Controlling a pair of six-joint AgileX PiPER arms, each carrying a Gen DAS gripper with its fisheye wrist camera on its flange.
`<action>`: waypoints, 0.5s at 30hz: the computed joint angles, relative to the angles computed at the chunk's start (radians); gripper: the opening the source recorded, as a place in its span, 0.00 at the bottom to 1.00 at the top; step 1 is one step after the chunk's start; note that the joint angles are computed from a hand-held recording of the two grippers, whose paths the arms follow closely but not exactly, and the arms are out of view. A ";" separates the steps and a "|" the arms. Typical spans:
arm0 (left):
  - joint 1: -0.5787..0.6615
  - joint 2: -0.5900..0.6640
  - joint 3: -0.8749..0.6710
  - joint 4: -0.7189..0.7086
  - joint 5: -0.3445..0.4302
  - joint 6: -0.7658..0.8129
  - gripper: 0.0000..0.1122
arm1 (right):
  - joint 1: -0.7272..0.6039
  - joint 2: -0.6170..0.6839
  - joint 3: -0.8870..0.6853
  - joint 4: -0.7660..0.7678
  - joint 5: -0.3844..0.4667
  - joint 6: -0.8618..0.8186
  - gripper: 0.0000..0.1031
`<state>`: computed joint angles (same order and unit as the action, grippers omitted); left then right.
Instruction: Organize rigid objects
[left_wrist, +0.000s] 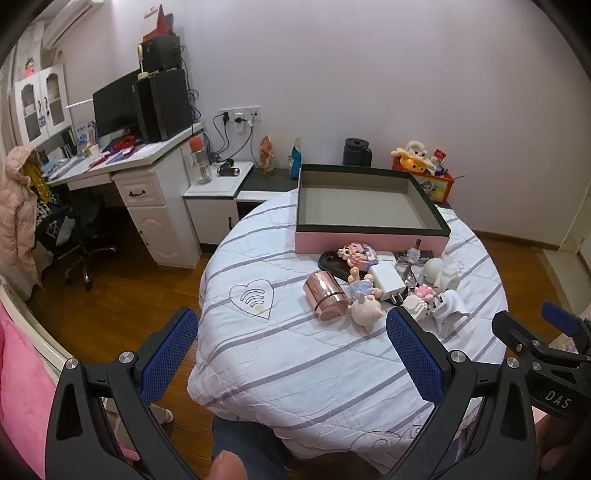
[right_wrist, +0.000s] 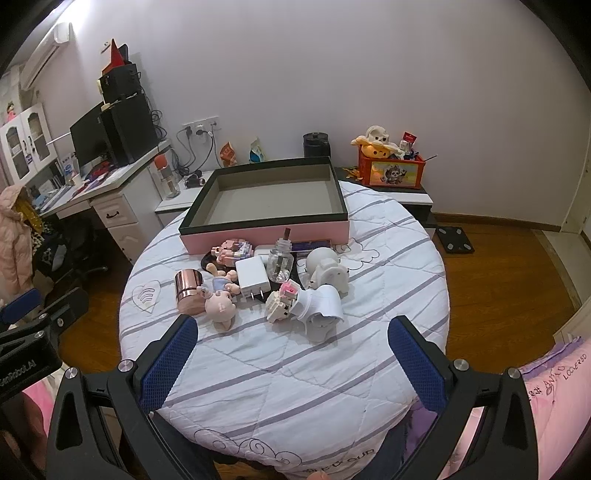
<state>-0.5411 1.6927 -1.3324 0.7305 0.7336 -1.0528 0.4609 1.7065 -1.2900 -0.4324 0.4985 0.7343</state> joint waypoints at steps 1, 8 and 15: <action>0.000 0.000 0.000 0.000 0.003 -0.001 0.92 | 0.000 0.000 0.001 0.000 -0.002 0.000 1.00; -0.005 -0.003 0.007 0.002 -0.003 0.004 0.92 | 0.000 -0.002 0.011 -0.012 -0.010 0.016 1.00; -0.014 -0.007 0.007 0.003 -0.002 0.004 0.92 | -0.003 -0.004 0.012 -0.006 -0.012 0.006 1.00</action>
